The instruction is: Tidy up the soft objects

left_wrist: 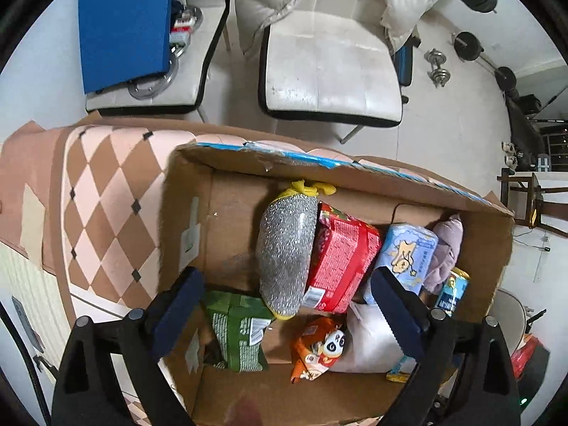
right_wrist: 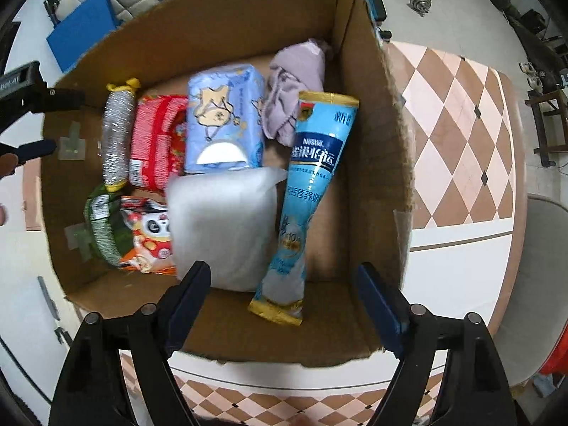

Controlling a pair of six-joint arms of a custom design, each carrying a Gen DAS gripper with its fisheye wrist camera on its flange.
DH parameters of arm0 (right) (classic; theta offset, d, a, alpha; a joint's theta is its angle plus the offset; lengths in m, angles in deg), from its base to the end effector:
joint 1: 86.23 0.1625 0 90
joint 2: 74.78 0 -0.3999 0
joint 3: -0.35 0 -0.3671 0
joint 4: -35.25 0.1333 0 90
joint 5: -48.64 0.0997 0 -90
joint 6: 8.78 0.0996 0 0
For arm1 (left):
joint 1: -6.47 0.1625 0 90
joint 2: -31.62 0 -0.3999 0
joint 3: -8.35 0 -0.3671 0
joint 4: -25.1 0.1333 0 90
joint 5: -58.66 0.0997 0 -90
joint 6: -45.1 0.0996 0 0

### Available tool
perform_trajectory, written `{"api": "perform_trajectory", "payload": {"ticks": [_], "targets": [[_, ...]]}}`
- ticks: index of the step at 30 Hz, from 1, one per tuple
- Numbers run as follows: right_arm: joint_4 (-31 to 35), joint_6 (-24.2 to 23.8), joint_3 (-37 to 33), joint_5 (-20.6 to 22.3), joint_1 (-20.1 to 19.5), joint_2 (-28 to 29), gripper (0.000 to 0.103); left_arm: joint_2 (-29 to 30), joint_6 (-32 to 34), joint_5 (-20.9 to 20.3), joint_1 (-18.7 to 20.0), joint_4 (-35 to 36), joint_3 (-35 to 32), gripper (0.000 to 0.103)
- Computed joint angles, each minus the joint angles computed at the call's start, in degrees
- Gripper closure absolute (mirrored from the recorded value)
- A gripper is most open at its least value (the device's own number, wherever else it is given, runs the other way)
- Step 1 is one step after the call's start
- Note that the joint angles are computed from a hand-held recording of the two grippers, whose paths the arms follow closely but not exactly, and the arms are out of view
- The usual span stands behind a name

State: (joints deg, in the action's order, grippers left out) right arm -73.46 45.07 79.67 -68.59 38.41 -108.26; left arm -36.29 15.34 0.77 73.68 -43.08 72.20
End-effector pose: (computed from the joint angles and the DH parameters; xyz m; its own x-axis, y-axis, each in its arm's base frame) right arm 0.4346 -0.4747 -0.0045 -0.7701 0.1918 0.6084 0.1965 0.9787 -0.0598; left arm -0.0552 -0.6122 0.4483 -0.8065 -0.0212 -0.5909 -0.0362 0.9993 0.0135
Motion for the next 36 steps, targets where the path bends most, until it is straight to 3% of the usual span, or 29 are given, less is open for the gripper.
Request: {"api": "perform_trajectory", "payload": {"ticks": [2,4,15,30,36], "targets": [[0.28,0.21,-0.31,-1.09,0.96,-0.28,0.003,-2.50,0.72,1.00,-1.17,-1.38,2.81,0.001],[0.33,0.42,-0.26,-2.38,1.84,-0.66,0.000,-5.61,1.37,2.00,-2.62,-2.77,6.42,0.001],[0.97,4.41,1.73,-10.01,7.60,-1.77,0.000,-23.28,-1.18,2.81,-9.94,-3.49,25.14,0.001],[3.98,5.91,1.66,-11.94,12.05,-3.05,0.000,-31.25,-8.41,7.23,-18.53,2.92,28.24,0.001],[4.75,7.98,1.41,-13.79,15.78,-5.92,0.000,-34.56,-18.32,10.28,-29.59,14.00,25.61,0.001]]}}
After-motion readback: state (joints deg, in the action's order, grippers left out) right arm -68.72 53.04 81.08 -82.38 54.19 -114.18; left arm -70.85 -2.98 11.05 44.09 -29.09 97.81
